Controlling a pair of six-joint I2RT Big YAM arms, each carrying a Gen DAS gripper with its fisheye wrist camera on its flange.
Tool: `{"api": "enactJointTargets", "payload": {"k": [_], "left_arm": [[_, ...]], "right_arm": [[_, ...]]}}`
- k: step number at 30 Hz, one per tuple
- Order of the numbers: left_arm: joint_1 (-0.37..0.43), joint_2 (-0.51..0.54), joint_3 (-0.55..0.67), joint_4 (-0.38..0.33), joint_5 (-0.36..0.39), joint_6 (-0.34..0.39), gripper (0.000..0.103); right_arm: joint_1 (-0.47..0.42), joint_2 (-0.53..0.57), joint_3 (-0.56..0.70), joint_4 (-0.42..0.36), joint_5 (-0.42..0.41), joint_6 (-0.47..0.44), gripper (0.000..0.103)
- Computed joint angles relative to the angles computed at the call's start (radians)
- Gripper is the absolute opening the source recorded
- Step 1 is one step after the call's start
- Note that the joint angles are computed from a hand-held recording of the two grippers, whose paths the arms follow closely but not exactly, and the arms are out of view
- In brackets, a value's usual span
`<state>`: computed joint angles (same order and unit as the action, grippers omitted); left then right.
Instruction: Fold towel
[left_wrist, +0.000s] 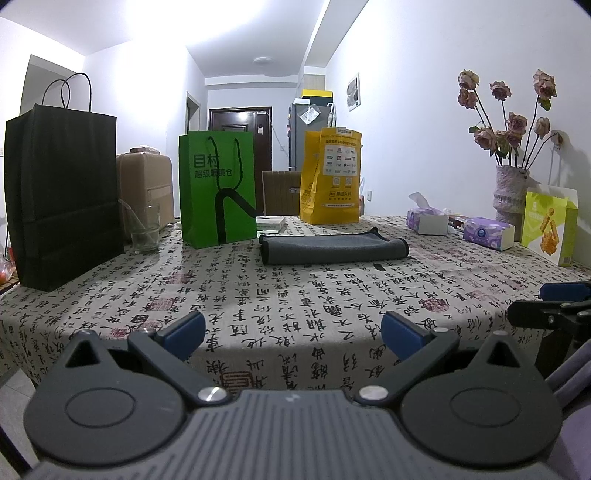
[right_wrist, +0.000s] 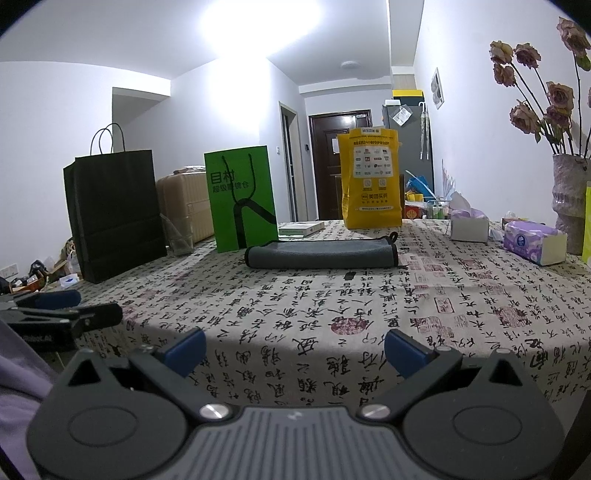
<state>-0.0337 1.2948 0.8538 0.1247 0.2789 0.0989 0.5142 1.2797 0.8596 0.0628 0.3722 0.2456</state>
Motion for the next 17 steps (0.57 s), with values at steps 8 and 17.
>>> {"api": "enactJointTargets", "payload": {"k": [8,17], "left_arm": [[-0.001,0.000,0.000,-0.001,-0.002,0.000,0.103],[-0.002,0.005,0.000,-0.004,0.005,0.003,0.103]], "right_arm": [[-0.002,0.005,0.002,-0.004,-0.001,0.007,0.103],[-0.002,0.011,0.007,-0.015,-0.005,0.014,0.103]]}}
